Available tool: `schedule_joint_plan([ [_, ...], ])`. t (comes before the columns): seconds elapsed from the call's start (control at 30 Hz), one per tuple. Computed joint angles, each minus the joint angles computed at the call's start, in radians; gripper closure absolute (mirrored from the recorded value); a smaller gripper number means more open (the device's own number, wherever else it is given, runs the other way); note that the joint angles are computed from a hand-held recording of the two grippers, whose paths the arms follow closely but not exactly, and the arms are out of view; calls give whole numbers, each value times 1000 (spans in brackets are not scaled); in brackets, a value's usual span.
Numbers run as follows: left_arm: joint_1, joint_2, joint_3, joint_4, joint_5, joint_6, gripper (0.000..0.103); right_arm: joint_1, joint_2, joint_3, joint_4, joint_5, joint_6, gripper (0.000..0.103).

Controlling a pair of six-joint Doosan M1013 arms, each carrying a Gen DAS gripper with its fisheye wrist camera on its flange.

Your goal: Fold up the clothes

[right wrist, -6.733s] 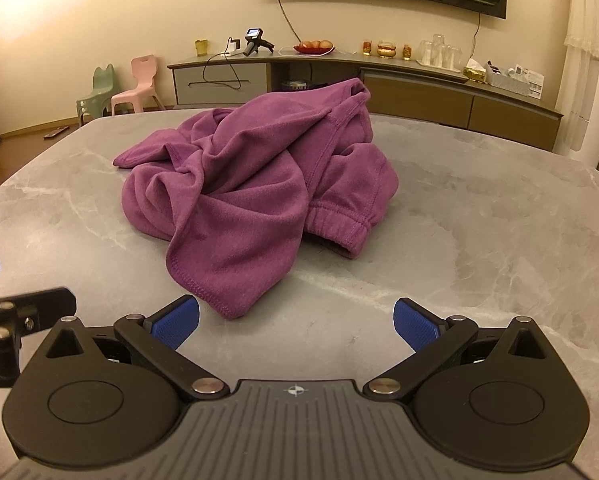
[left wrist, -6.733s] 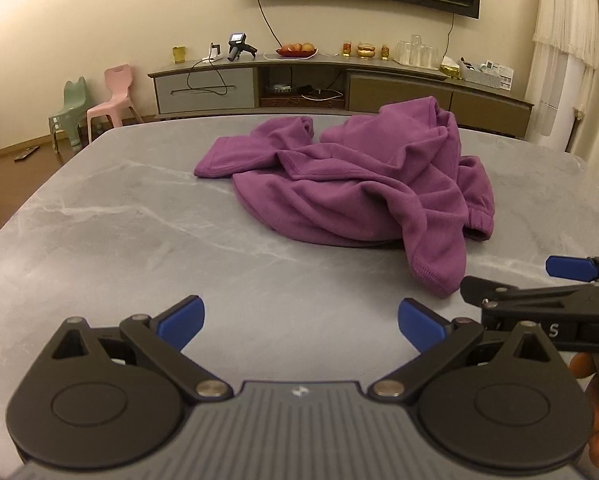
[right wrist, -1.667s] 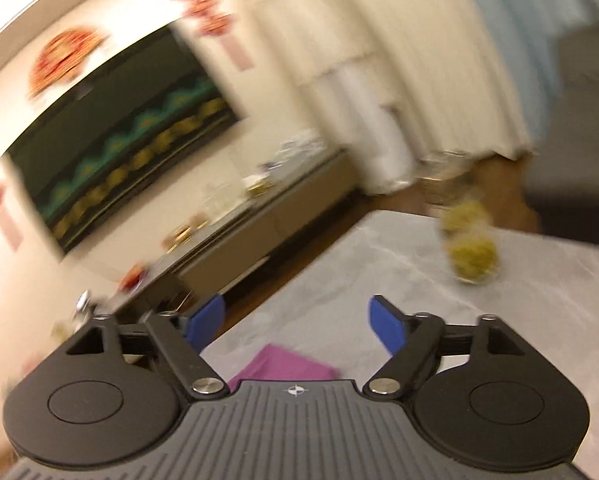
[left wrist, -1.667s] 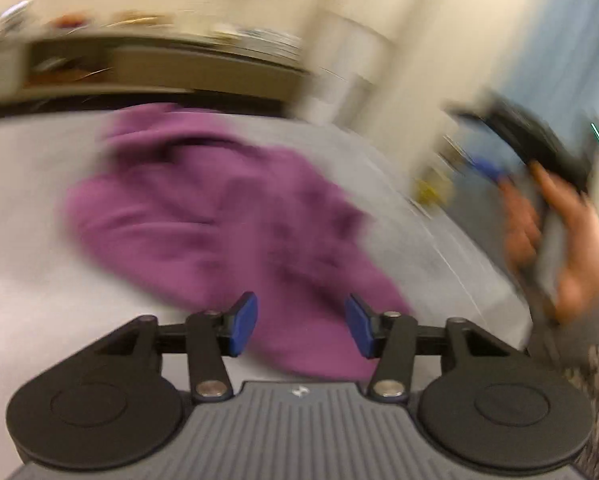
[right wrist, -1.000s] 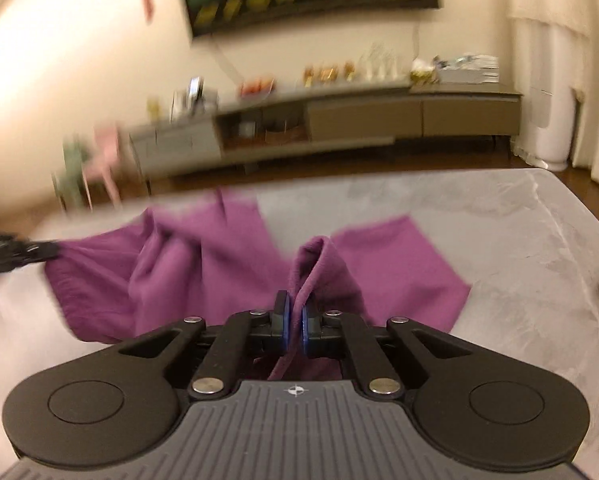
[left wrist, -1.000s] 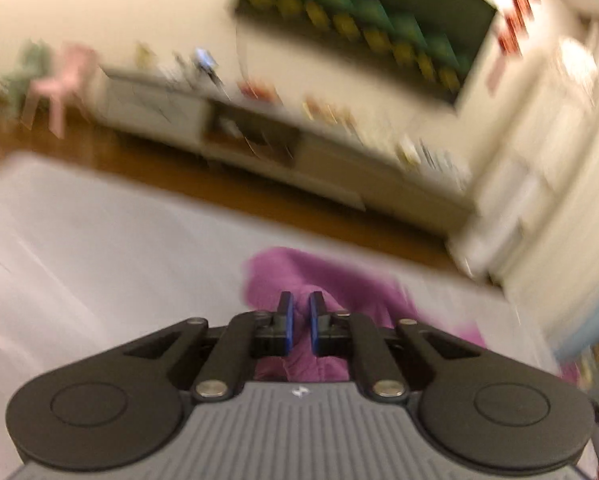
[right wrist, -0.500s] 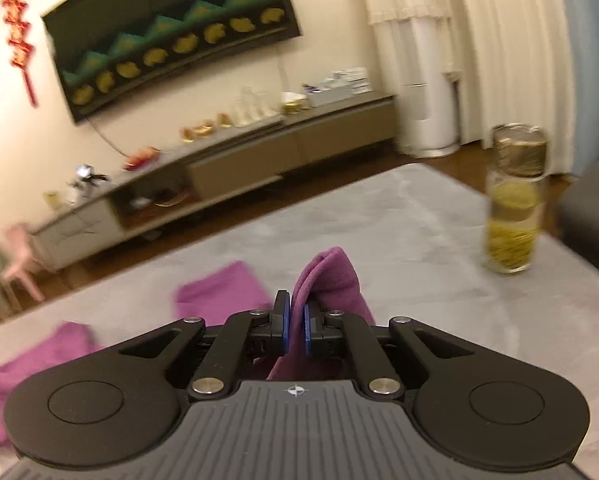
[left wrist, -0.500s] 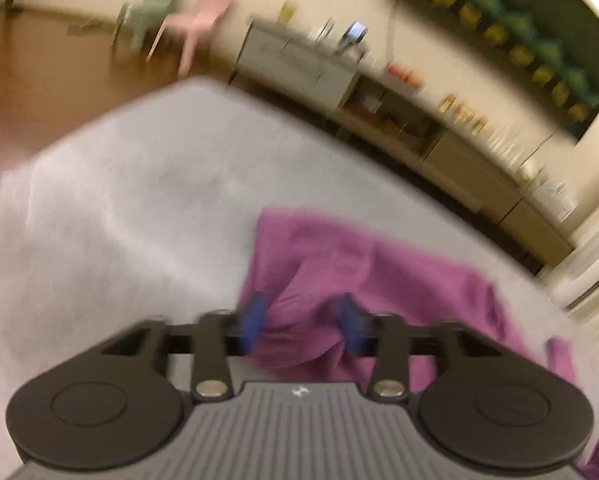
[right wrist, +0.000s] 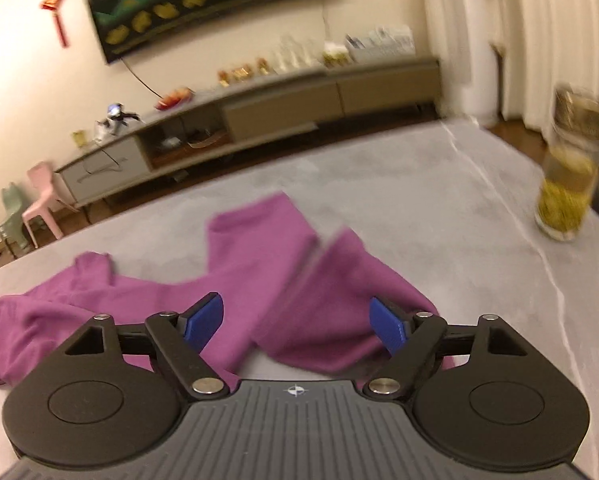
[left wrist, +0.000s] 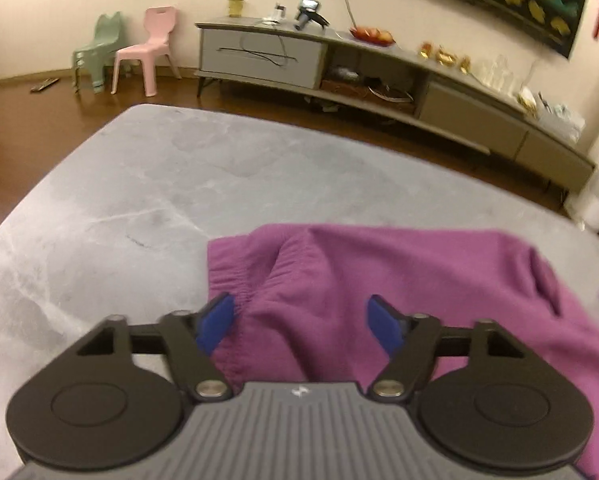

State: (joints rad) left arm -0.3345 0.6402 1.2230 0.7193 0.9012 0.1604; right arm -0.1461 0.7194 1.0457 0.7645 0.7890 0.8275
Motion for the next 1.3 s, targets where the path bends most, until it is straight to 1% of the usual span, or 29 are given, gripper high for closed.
schedule_joint_plan([
  [0.03,2,-7,13,-15,-26,10,94,5,9,-10,-29,9,10,21],
  [0.07,4,-14,26,-28,-57,18,96,9,18,-20,-57,19,20,21],
  [0.1,1,-18,32,-16,-65,16,97,15,25,-28,-85,26,25,21],
  [0.13,-5,-20,34,11,-60,9,97,24,29,-31,-118,22,22,29],
  [0.17,-9,-27,42,36,-68,-9,98,34,32,-31,-169,5,37,40],
  [0.2,-13,-36,52,63,-83,-35,98,43,36,-35,-224,-12,66,71],
  [0.23,-17,-45,63,90,-97,-61,98,46,37,-34,-238,-27,70,85],
  [0.27,-22,-59,79,129,-113,-105,98,48,38,-33,-252,-42,74,86],
  [0.3,-27,-79,103,177,-138,-168,98,48,36,-27,-252,-59,73,94],
  [0.33,-33,-106,136,226,-168,-243,98,42,27,-12,-212,-81,56,96],
  [0.4,-47,-162,204,324,-218,-400,98,23,5,16,-128,-105,41,96],
  [0.47,-63,-205,257,363,-233,-487,98,0,-7,28,-56,-85,39,95],
  [0.5,-72,-220,276,364,-226,-502,98,-9,-8,27,-29,-63,35,95],
  [0.57,-84,-237,298,331,-210,-484,98,-18,-3,18,4,-8,1,89],
  [0.6,-90,-239,304,304,-191,-465,98,-21,-2,18,25,16,-27,79],
  [0.63,-95,-239,306,277,-171,-442,98,-20,-6,28,60,30,-88,63],
  [0.67,-97,-238,307,233,-158,-403,97,-18,-9,37,101,52,-156,54],
  [0.7,-93,-235,307,166,-154,-343,97,-14,-11,44,149,88,-242,38],
  [0.73,-89,-233,308,114,-150,-303,94,-6,-13,51,182,121,-324,26],
  [0.77,-86,-231,309,78,-144,-280,90,2,-14,55,210,156,-401,23],
  [0.8,-84,-234,318,71,-149,-293,86,12,-14,55,228,192,-469,21],
  [0.83,-83,-240,329,85,-156,-328,77,26,-12,50,228,227,-521,20],
  [0.87,-82,-248,340,107,-156,-371,64,42,-10,43,226,260,-570,20],
  [0.93,-81,-261,356,151,-133,-452,48,79,-9,32,219,315,-656,17],
  [0.97,-77,-266,362,158,-130,-481,47,99,-7,20,211,348,-692,17],
  [1.03,-62,-273,376,139,-175,-483,46,140,0,-3,192,401,-747,16],
  [1.1,-39,-269,379,59,-241,-399,45,182,10,-32,176,449,-774,16],
  [1.13,-33,-265,378,34,-262,-366,45,203,17,-47,166,473,-779,15],
  [1.3,-4,-221,342,-67,-268,-202,47,305,59,-122,89,589,-784,12],
])
